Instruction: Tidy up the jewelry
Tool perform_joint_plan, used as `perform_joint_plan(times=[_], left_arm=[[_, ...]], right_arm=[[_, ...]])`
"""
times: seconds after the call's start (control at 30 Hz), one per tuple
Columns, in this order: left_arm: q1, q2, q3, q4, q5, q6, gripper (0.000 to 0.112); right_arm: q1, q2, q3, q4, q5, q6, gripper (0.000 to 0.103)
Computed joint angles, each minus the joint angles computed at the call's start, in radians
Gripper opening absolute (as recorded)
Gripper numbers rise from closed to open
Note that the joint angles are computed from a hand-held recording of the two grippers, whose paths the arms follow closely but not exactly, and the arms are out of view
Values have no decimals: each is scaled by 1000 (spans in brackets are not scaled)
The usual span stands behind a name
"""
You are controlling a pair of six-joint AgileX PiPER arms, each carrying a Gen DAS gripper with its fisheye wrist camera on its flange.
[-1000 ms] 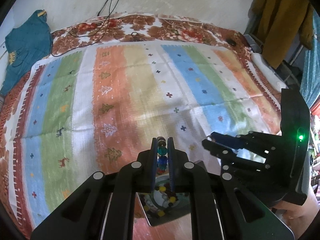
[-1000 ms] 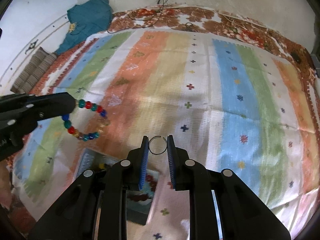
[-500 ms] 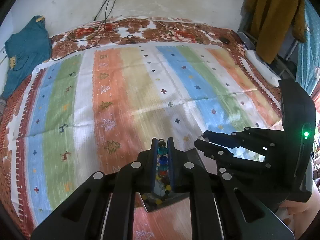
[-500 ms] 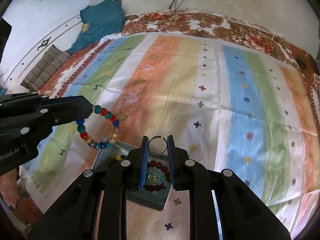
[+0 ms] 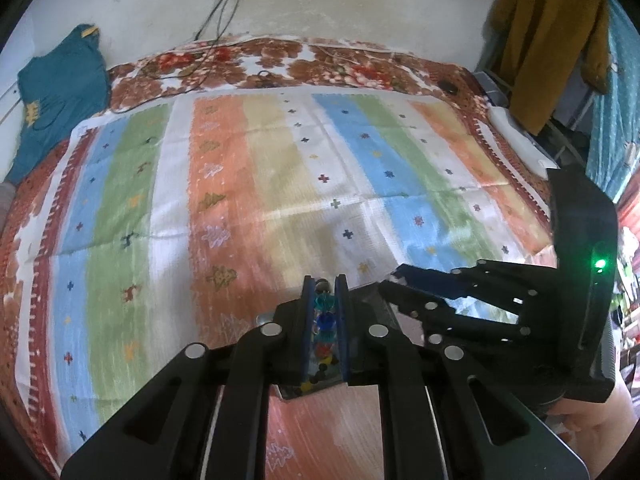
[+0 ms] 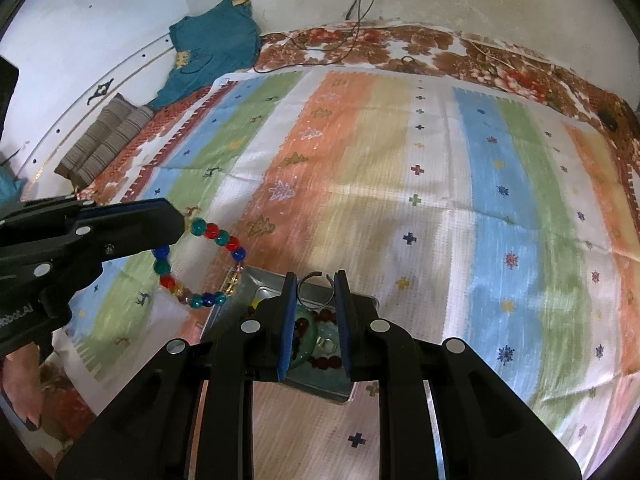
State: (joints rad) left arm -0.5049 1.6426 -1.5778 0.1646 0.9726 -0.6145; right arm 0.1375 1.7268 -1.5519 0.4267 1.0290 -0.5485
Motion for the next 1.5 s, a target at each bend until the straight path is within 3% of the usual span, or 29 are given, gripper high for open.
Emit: perform_joint_plan(times=[0.07, 0.13, 0.3, 0.73, 1.0, 1.27, 1.37, 1.5], left_arm=[[-8, -12, 16, 14, 4, -24, 14], [-15, -31, 39, 28, 3, -43, 18], [-41, -94, 108, 63, -4, -90, 29], [-145, -201, 212, 175, 2, -210, 58], [-201, -232, 252, 218, 10, -264, 66], [-258, -279, 301, 277, 6, -342, 86], [-297, -289, 319, 334, 23, -406, 96], [-366, -295, 338, 425, 64, -495, 97]], right_arm=[[1, -18, 18, -23, -19, 13, 31], [-8, -31, 33, -18, -17, 5, 37], [-33, -90, 93, -6, -26, -17, 38], [-94, -252, 241, 66, -46, -121, 60], [-124, -314, 298, 101, -35, -169, 70], [-173, -393, 359, 162, -38, -253, 83], [-194, -410, 376, 180, -26, -279, 86], [-209, -428, 395, 184, -21, -303, 89]])
